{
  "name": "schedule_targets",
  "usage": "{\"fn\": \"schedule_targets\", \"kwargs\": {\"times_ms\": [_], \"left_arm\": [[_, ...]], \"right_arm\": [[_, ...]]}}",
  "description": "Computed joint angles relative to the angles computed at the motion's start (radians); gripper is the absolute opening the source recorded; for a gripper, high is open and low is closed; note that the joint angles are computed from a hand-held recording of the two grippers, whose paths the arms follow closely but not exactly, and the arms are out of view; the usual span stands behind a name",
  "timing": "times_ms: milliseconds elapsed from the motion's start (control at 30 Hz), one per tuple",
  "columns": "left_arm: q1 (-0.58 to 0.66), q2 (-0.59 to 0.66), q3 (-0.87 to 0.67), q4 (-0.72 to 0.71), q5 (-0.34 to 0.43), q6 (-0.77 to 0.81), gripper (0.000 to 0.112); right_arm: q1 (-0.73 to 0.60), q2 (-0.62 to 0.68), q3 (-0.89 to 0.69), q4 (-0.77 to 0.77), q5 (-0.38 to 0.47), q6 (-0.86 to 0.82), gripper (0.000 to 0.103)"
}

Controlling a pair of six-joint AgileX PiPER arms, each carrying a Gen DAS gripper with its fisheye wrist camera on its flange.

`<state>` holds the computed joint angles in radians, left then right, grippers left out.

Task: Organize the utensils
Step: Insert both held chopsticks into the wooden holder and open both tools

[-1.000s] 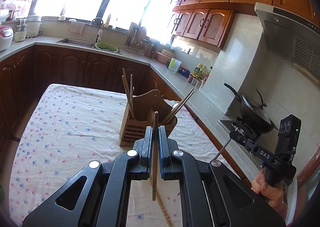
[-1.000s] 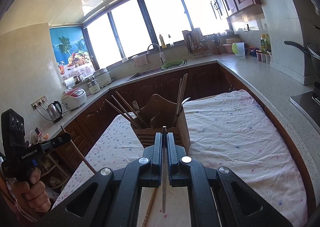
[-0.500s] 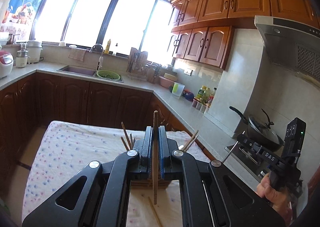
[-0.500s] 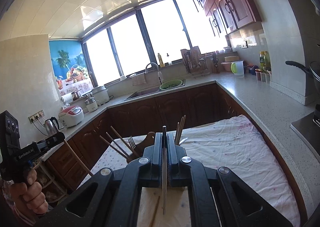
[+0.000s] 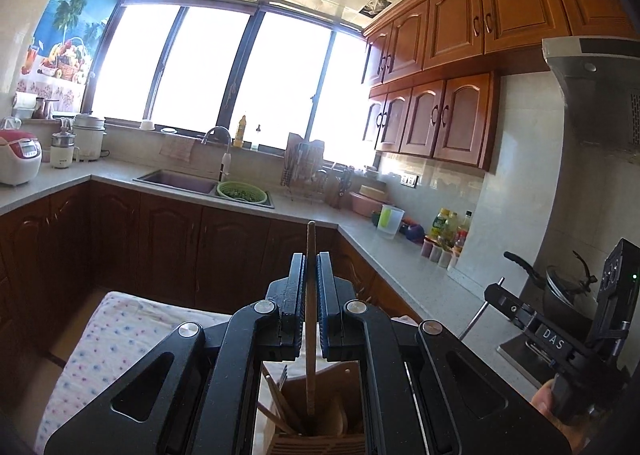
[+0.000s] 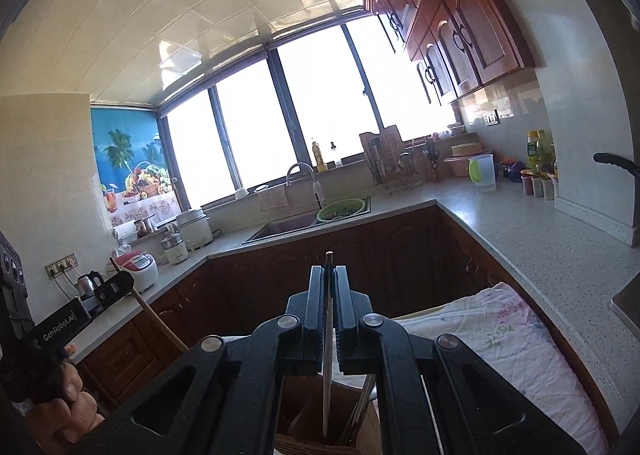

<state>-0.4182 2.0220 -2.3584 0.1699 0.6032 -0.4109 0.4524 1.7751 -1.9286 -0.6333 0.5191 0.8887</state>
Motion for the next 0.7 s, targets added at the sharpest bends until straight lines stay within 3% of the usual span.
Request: {"fn": "schedule_targets", "kwargs": {"times_ms": [267,500,700], "left_arm": [[-0.011,-0.055,0.285,0.031,-0.127,-0.069,0.005],[0.004,-0.021,0.305,-0.067,-0.095,-0.01,0.005],[-0.012,-0.03,0.319,-0.014,-0.105,-0.041,0.005]], "right_arm": [[-0.008,-0.004,0.169,-0.089,-0.074,0.137,0.004],[-0.042,0.041,0.161,0.134,-0.055,-0.052,0.005],[-0.051,0.032,0.179,0.141,-0.047,-0.05,0.006]]}}
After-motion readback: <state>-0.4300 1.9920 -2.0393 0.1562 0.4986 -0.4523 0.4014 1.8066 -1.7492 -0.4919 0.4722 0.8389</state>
